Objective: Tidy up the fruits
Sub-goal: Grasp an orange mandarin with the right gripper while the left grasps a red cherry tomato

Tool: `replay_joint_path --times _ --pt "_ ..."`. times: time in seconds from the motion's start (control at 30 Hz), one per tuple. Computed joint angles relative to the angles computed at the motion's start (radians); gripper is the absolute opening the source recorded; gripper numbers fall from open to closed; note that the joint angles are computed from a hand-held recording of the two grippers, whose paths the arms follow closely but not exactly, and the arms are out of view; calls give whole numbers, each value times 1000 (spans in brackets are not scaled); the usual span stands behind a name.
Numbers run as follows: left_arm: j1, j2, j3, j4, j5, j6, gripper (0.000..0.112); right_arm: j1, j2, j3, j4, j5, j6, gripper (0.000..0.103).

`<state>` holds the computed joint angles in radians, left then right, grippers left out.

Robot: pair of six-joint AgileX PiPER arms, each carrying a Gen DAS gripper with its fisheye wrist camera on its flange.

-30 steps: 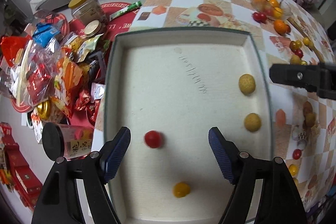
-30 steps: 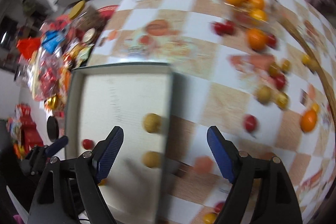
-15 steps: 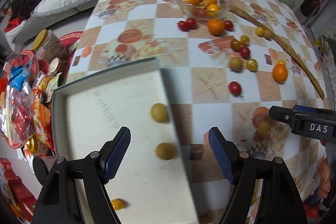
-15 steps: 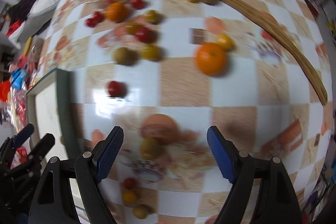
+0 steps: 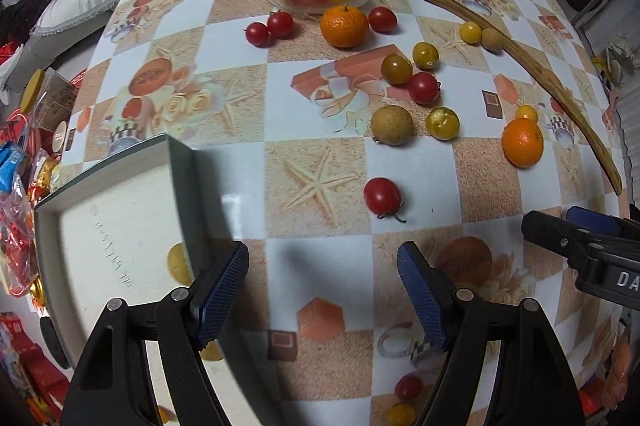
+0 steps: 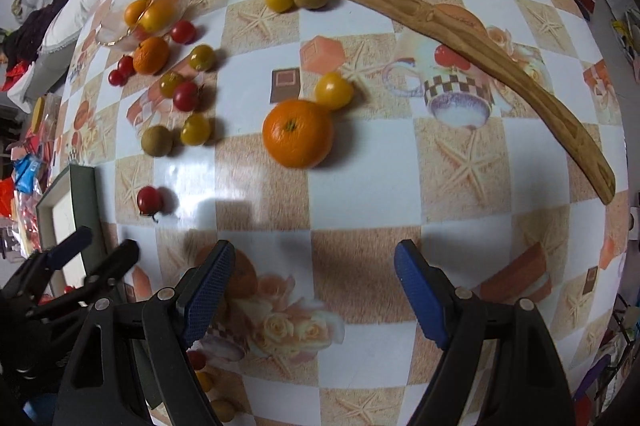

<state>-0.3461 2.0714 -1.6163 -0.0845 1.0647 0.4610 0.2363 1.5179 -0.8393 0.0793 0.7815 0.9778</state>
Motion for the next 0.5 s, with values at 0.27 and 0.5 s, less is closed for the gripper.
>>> replay_joint_path --times 0.27,0.5 --pt "-44 43 -26 6 -19 -50 78 -85 15 1 26 -47 -101 84" --pt "-69 59 -26 17 -44 -85 78 -118 63 -38 13 -56 -129 82"
